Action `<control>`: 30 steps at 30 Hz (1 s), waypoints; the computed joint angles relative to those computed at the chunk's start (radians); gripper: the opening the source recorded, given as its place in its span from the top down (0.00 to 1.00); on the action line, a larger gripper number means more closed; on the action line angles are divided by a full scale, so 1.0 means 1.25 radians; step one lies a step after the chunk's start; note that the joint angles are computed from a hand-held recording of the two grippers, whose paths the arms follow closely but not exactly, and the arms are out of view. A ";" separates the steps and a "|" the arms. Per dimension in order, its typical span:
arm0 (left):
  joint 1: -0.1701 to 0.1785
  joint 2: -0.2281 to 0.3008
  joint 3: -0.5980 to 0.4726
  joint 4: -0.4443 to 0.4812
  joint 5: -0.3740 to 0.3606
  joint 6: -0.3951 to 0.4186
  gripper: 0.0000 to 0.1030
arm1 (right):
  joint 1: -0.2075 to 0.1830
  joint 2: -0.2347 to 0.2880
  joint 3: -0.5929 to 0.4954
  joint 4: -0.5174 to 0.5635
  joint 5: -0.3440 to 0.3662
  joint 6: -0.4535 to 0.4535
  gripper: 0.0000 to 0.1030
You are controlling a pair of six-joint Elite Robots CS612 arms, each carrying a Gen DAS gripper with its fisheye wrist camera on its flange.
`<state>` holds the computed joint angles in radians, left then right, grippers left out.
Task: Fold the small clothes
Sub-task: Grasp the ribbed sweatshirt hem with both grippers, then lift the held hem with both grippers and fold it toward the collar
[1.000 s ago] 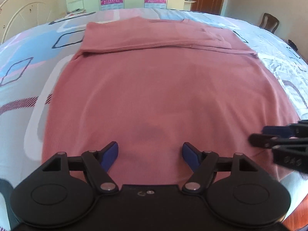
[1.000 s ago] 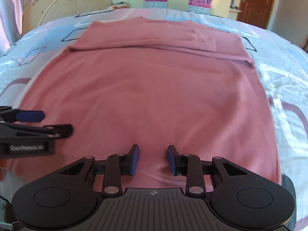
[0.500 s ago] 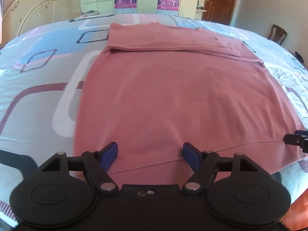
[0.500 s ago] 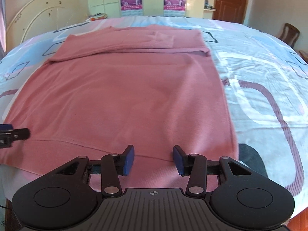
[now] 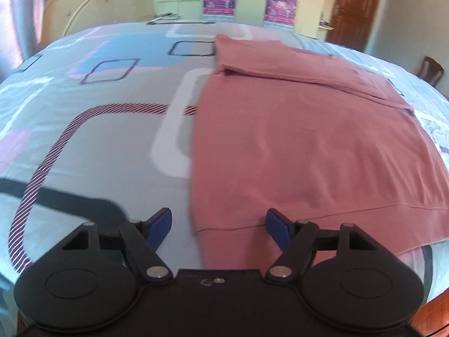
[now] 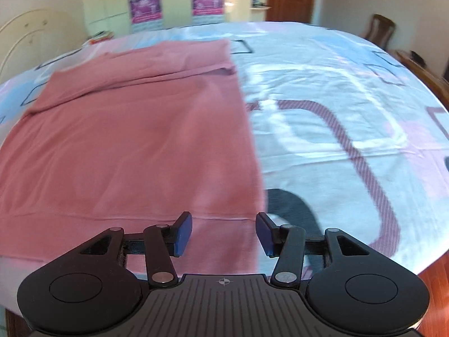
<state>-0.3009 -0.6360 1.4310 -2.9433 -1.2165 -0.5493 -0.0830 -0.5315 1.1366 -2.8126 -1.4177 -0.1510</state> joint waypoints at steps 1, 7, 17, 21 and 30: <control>0.004 -0.002 0.004 0.004 -0.007 -0.009 0.31 | -0.002 0.002 -0.006 0.012 -0.004 0.005 0.51; 0.022 -0.001 0.014 -0.026 -0.087 -0.030 0.51 | -0.011 0.012 -0.024 0.060 0.024 0.053 0.51; 0.037 0.014 -0.003 -0.058 -0.189 -0.060 0.85 | -0.012 0.010 -0.022 0.071 0.054 0.081 0.75; 0.040 0.017 -0.013 -0.074 -0.200 -0.057 0.95 | -0.016 0.007 -0.021 0.072 0.071 0.105 0.91; 0.058 0.046 -0.109 -0.137 -0.219 -0.057 0.95 | -0.027 0.028 -0.102 0.065 0.172 0.173 0.91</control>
